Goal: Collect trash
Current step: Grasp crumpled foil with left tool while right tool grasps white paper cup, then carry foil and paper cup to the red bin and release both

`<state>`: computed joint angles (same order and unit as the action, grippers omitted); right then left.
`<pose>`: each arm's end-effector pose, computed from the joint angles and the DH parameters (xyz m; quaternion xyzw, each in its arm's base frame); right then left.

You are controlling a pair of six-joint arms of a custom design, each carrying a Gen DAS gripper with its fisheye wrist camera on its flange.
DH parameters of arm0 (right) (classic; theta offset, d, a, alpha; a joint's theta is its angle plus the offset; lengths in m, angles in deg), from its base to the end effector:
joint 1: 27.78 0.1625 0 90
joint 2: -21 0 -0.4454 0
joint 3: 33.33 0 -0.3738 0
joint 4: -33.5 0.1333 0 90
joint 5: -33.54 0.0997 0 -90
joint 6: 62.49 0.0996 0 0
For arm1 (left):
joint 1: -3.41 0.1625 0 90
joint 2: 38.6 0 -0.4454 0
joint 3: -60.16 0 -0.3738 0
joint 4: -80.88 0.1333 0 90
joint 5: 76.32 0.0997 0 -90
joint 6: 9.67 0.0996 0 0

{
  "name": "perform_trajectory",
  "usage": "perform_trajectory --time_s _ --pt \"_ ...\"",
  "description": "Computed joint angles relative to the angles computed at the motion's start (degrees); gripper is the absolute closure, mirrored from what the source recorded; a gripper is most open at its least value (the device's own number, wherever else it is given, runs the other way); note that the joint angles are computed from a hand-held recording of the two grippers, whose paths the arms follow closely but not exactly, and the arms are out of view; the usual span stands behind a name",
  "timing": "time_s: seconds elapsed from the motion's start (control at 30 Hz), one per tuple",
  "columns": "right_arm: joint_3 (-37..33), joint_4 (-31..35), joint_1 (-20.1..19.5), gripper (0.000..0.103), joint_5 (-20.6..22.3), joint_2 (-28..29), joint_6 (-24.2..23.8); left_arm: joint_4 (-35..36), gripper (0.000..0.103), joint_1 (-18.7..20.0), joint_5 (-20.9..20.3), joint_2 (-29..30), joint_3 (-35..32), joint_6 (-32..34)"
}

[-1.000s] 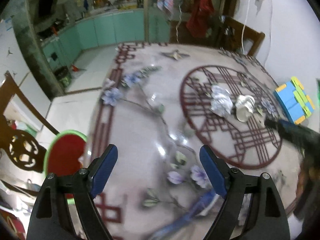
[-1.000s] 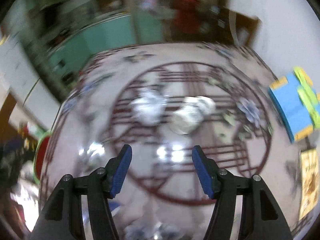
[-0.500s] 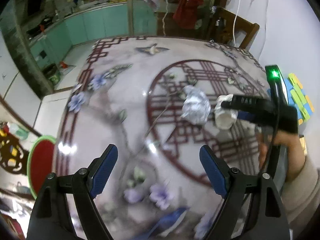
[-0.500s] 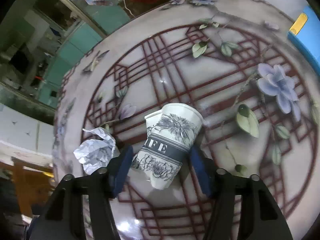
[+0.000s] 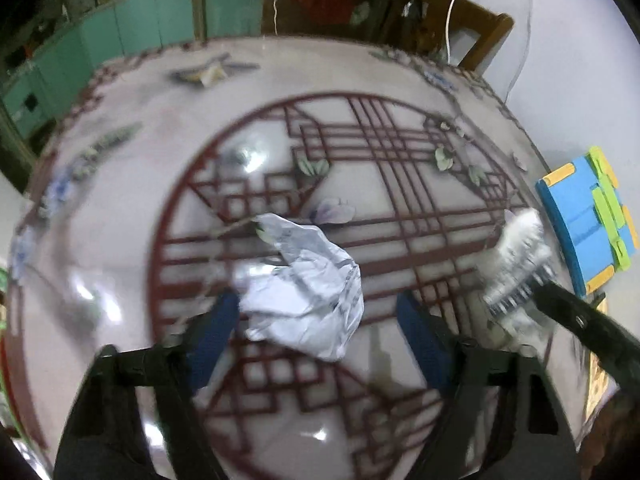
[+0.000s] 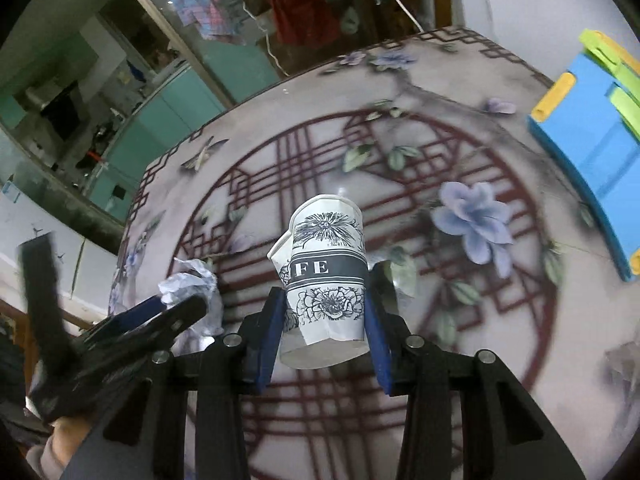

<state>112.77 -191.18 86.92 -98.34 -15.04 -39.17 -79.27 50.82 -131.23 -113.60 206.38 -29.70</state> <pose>0.2084 -0.2932 0.0475 -0.0652 -0.9133 0.3240 0.2379 -0.0856 -0.3747 0.1555 0.1893 0.9345 -0.1490 0.2622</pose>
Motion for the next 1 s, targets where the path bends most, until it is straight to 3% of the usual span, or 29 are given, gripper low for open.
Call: perform_trajectory --time_s 0.03,0.1,0.2,0.3,0.5,0.77,1.0 --pt "0.21 0.31 0.19 0.066 -0.33 -0.14 0.16 -0.84 0.05 0.74 -0.39 0.98 -0.23 0.05" --pt "0.31 0.75 0.95 0.066 -1.04 -0.21 0.5 -2.55 0.054 1.58 -1.81 1.29 -0.19 0.43" --pt "-0.43 2.11 2.62 0.066 -2.29 -0.26 0.26 -0.67 0.058 0.53 -0.8 -0.28 0.15 0.25" --pt "-1.73 4.7 5.11 0.066 -3.12 -0.77 0.11 2.62 0.058 -0.99 -0.61 -5.04 1.08 -1.38" --pt "-4.78 12.22 11.9 0.066 -5.82 -1.56 2.18 17.9 0.057 -7.43 2.35 -19.33 2.87 -10.13" --pt "-7.38 20.39 19.6 0.066 -7.36 -1.8 7.3 44.98 0.055 -19.08 5.6 -38.82 3.34 -24.7" --pt "-9.64 26.49 25.19 0.066 -8.37 -1.99 10.96 59.73 0.055 -24.9 6.83 -47.9 1.66 -32.57"
